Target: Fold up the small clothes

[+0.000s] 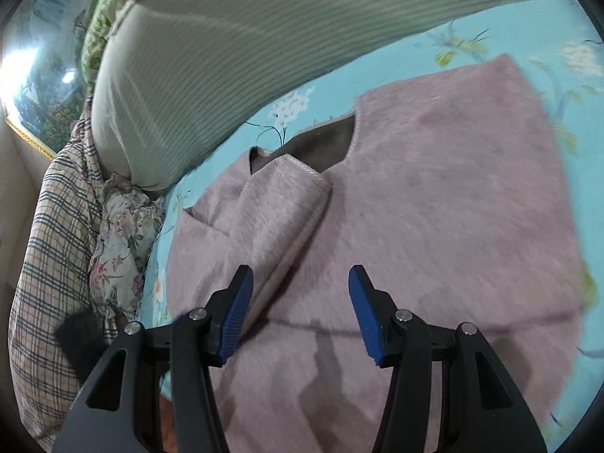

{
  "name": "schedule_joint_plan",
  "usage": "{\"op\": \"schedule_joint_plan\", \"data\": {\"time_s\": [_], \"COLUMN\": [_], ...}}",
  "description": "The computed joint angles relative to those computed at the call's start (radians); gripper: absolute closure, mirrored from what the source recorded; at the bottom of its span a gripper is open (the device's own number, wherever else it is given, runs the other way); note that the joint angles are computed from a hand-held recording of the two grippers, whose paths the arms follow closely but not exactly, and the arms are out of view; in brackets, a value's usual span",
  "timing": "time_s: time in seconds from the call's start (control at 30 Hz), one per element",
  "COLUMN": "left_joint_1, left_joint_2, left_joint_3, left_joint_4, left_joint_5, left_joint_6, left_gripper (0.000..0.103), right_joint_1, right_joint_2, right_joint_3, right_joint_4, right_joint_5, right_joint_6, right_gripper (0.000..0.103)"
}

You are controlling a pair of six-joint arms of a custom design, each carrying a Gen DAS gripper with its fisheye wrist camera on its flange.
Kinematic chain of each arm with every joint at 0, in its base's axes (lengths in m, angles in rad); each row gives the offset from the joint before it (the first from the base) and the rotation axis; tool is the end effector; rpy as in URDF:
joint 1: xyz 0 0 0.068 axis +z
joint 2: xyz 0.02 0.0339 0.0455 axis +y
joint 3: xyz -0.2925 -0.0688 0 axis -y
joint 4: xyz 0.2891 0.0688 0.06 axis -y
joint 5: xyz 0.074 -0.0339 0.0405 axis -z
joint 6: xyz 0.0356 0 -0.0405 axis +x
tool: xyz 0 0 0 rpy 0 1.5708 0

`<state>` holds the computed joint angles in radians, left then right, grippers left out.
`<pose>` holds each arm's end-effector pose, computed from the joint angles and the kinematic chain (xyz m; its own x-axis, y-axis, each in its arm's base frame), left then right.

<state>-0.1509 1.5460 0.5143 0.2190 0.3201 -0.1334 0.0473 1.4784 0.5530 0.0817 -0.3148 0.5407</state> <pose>0.2818 -0.0542 0.1103 -0.7589 -0.0123 -0.6510 0.2579 0.9124 -0.3179 0.2857 0.0246 0.1293 -0.7688 0.4536 -0.4508 0.1693 0.8241 0.5405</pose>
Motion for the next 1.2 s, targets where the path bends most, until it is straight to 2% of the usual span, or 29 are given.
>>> {"op": "schedule_joint_plan", "data": {"time_s": [0.17,0.23,0.37,0.4,0.43,0.47,0.53,0.63,0.77,0.87,0.97,1.1,1.2], "left_joint_1": [0.159,0.217,0.243,0.236,0.214,0.21,0.203,0.189,0.168,0.139,0.114,0.101,0.131], "left_joint_2": [0.024,0.057,0.083,0.09,0.099,0.1,0.096,0.103,0.117,0.146,0.189,0.225,0.238], "left_joint_3": [-0.06,-0.044,-0.002,0.009,0.022,0.022,0.012,0.014,0.045,0.098,0.16,0.209,0.215], "left_joint_4": [0.007,-0.002,-0.023,-0.033,-0.039,-0.04,-0.035,-0.033,-0.051,-0.077,-0.093,-0.104,-0.093], "left_joint_5": [0.019,0.041,0.038,0.02,0.0,-0.008,-0.024,-0.047,-0.094,-0.188,-0.245,-0.305,-0.31], "left_joint_6": [0.002,0.018,0.052,0.071,0.072,0.084,0.116,0.157,0.157,0.107,0.035,-0.015,-0.035], "left_gripper": [0.037,0.04,0.04,0.04,0.041,0.041,0.041,0.041,0.041,0.051,0.053,0.053,0.049], "right_joint_1": [0.004,0.01,0.007,0.001,-0.005,-0.007,-0.01,-0.027,-0.109,-0.18,-0.222,-0.246,-0.272], "right_joint_2": [0.194,0.25,0.346,0.358,0.365,0.36,0.301,0.116,-0.184,-0.328,-0.346,-0.298,-0.31], "right_joint_3": [0.092,0.127,0.187,0.191,0.192,0.192,0.159,0.081,-0.03,-0.079,-0.102,-0.125,-0.139], "right_joint_4": [0.095,0.122,0.169,0.184,0.195,0.192,0.207,0.194,0.124,0.035,-0.006,0.009,0.014], "right_joint_5": [-0.027,-0.031,-0.026,-0.032,-0.039,-0.037,-0.023,0.016,0.03,0.041,0.039,0.029,0.018], "right_joint_6": [0.043,0.058,0.115,0.128,0.141,0.147,0.148,0.117,0.1,0.062,0.034,0.025,0.004], "right_gripper": [0.049,0.049,0.05,0.055,0.08,0.095,0.095,0.095,0.096,0.096,0.096,0.096,0.096]}}
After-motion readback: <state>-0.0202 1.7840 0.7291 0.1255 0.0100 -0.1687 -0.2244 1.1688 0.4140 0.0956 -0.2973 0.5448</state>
